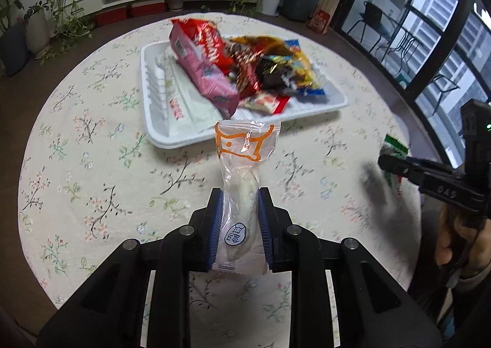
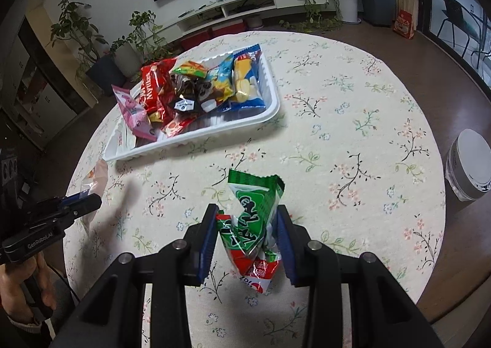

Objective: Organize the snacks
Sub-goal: 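Grasp the clear bread bag with the left tool while the right tool grasps the green-red packet, then carry the bread bag with the left tool while the right tool carries the green packet to the tray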

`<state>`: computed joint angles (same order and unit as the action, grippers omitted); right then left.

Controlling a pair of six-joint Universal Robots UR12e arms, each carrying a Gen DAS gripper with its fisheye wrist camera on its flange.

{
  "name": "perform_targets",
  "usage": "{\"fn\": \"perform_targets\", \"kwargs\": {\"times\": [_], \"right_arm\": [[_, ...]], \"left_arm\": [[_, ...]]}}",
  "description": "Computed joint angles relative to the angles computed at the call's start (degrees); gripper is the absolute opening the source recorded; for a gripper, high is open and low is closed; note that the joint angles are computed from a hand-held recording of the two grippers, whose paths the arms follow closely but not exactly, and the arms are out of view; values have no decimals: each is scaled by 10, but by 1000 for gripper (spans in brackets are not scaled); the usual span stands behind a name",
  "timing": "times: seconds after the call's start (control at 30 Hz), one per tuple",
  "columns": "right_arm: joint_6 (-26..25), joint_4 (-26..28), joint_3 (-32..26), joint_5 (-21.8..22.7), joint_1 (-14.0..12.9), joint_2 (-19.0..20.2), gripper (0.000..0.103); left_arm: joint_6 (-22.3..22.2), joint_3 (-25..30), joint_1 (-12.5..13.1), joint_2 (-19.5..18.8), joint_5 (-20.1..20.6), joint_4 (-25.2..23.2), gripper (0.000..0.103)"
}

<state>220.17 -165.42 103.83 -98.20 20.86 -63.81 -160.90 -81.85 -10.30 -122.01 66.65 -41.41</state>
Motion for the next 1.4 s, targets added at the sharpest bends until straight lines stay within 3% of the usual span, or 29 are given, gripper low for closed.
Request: {"fn": "perform_targets", "kwargs": {"times": [0.27,0.57,0.83,1.07,1.4], "right_arm": [[-30,-17,-13,-13,-13,-11,39],[-130,-34,-90,-27,-28,4,39],[-180,12,-186,32,-50,64,39],[-189,63,-232,103,-67,110,39],[-193,110,-264,118,-74,143,39]], "left_arm": [[-44,56,-3,-15,-49,10,21],[-125,163,-14,-68,-66,14,21],[-154,251,-35,-125,-29,-8,21],[-157,286,-38,-162,-20,-31,21],[-148,333,-44,-204,-7,-55,21]]}}
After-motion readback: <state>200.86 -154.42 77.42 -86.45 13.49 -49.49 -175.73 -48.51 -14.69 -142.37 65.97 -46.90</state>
